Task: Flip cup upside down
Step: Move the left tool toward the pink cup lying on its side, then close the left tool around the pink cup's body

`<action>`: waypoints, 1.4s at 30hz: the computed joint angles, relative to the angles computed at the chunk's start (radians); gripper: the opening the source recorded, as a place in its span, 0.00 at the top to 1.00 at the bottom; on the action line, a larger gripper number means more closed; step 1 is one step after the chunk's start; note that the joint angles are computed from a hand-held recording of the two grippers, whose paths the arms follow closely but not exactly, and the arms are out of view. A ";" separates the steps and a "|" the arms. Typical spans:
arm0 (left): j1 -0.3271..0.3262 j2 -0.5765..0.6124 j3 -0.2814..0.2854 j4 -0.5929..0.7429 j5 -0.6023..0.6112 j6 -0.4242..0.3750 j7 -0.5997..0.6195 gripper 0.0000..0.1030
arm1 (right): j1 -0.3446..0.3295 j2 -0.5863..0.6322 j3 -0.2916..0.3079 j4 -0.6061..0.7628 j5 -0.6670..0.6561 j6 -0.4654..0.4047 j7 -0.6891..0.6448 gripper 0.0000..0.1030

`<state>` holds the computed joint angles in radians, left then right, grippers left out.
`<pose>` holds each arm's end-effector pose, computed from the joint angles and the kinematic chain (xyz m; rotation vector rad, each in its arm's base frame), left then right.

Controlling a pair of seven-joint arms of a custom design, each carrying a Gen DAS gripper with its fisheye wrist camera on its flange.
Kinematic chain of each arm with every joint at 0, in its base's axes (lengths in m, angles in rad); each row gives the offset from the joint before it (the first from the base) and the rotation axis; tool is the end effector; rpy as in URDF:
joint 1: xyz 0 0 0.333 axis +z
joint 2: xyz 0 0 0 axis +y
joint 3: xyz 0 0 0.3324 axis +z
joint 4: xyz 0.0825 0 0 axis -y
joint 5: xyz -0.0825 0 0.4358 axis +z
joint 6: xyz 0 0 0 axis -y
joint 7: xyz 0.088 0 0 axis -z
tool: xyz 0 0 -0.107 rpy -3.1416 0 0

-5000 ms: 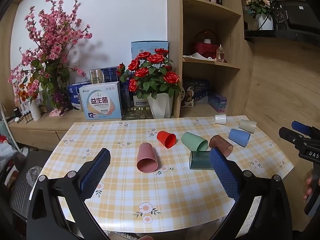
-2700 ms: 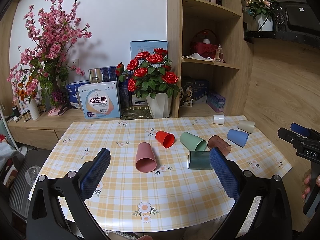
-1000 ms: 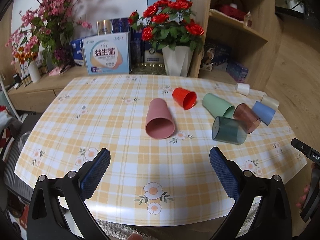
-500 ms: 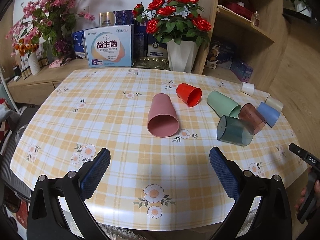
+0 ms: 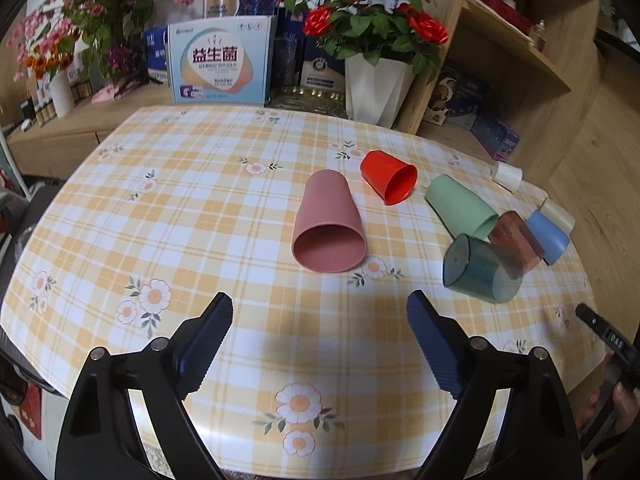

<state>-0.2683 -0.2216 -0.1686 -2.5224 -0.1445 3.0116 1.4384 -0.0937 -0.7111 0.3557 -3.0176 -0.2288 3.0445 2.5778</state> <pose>0.4782 -0.2129 0.4208 -1.7259 2.0635 -0.8941 0.3506 0.0910 0.3694 -1.2420 2.1459 -0.5748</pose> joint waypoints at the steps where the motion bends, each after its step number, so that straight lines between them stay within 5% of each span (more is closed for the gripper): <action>1: 0.008 0.022 -0.003 0.025 0.003 -0.012 -0.013 0.19 | -0.007 0.011 -0.001 0.004 -0.002 0.005 -0.002 0.13; 4: -0.035 0.081 0.040 0.097 -0.088 -0.036 0.074 0.21 | -0.026 0.038 -0.001 0.017 -0.006 0.015 -0.009 0.13; 9: 0.000 0.211 0.013 0.256 -0.171 -0.099 0.170 0.21 | -0.044 0.079 -0.006 0.037 -0.009 0.030 -0.029 0.13; 13: 0.065 0.363 -0.029 0.454 -0.267 -0.281 0.201 0.21 | -0.055 0.094 0.000 0.045 -0.008 0.034 -0.035 0.13; 24: 0.081 0.572 -0.041 0.722 -0.042 -0.516 0.037 0.21 | -0.062 0.109 -0.003 0.046 -0.003 0.031 -0.032 0.13; 35: 0.086 0.575 -0.053 0.688 0.015 -0.497 0.022 0.32 | -0.039 0.141 -0.019 0.051 0.013 0.052 -0.053 0.13; 42: 0.093 0.546 -0.062 0.617 0.014 -0.405 0.035 0.35 | -0.036 0.129 -0.015 0.048 0.021 0.035 -0.049 0.13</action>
<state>-0.1757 0.3242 -0.2308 -1.9049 -0.1300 2.6069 1.4729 -0.1299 -0.5817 0.3406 -2.9698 -0.2079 3.0794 2.5285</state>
